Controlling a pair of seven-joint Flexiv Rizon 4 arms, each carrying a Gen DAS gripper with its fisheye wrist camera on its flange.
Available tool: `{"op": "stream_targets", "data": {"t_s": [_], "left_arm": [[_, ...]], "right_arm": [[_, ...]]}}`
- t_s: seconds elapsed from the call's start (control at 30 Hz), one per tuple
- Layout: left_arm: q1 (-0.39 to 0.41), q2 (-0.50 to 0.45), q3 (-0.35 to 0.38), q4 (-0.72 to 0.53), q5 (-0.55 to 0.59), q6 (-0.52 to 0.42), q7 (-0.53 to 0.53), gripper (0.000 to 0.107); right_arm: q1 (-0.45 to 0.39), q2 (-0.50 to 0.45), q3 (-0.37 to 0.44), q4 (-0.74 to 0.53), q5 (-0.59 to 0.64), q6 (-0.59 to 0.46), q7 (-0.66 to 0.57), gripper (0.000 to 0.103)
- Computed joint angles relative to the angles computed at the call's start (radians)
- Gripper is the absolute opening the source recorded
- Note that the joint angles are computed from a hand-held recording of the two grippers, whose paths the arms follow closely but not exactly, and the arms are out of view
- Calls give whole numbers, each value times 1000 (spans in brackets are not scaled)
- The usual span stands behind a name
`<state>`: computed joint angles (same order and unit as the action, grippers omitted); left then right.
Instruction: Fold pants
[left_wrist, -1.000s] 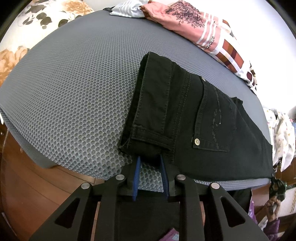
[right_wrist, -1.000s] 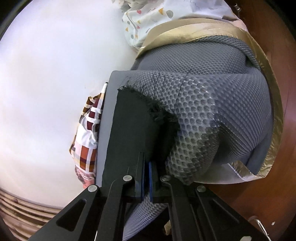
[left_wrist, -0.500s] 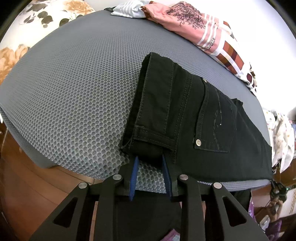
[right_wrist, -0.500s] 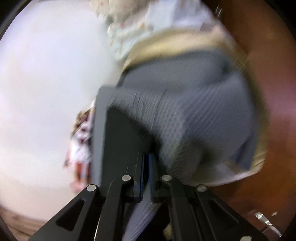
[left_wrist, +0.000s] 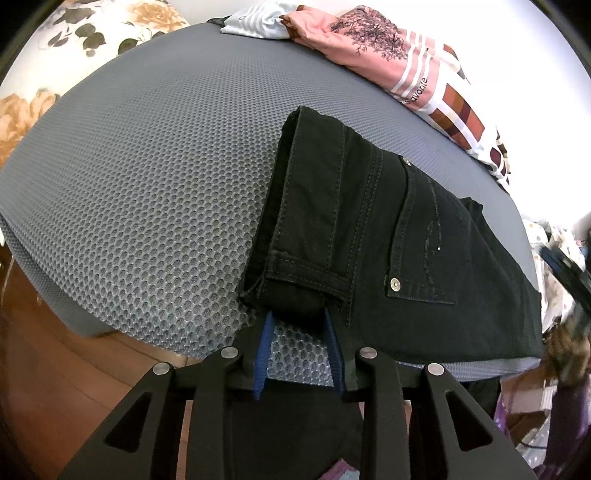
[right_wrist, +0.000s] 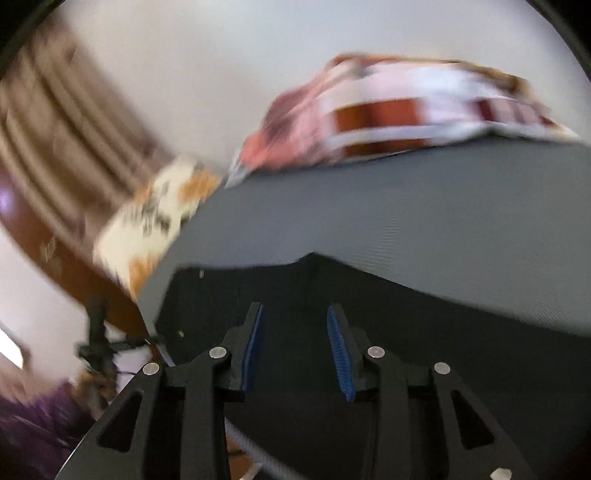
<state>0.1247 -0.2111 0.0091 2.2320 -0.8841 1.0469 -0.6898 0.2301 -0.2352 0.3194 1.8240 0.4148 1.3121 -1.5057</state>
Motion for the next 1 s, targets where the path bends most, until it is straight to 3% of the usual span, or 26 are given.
{"op": "stream_targets", "data": {"t_s": [0.07,0.17,0.27,0.43,0.47,0.53,0.57,0.7,0.8,1.0], "left_arm": [[1,0,1,1,-2,1,-1,34],[1,-4,7,2,12,17,-25,49],[16,-7,4,-2,-15,-13,-19,49],[-3,-2,-1,9,-3,40,-8,49],[-7,-1,-3,11,2,55,-4,49],[-11,-1,-7,12,6,71,0,49],[-11,-2,-8,12,5,72,1,49],[-5,-5,-9,10,-5,58,-5,50],[-7,-3,-10,13,-7,68,2,51],[-10,-5,-12,13,-11,72,1,52]], "right_arm": [[38,-79,-28,-72,-86,-51,17,40],[89,-153,-92,-120,-243,-70,98,42],[85,-202,-107,-156,-322,-86,124,55],[-1,-269,-6,-248,-271,-175,27,52],[-21,-277,24,-266,-241,-196,-16,49],[-25,-286,44,-292,-218,-227,-77,29],[-27,-288,55,-303,-205,-243,-111,28],[19,-292,12,-318,-215,-249,-131,28],[38,-278,-29,-298,-228,-184,-100,30],[-13,-318,2,-371,-196,-296,-141,30]]}}
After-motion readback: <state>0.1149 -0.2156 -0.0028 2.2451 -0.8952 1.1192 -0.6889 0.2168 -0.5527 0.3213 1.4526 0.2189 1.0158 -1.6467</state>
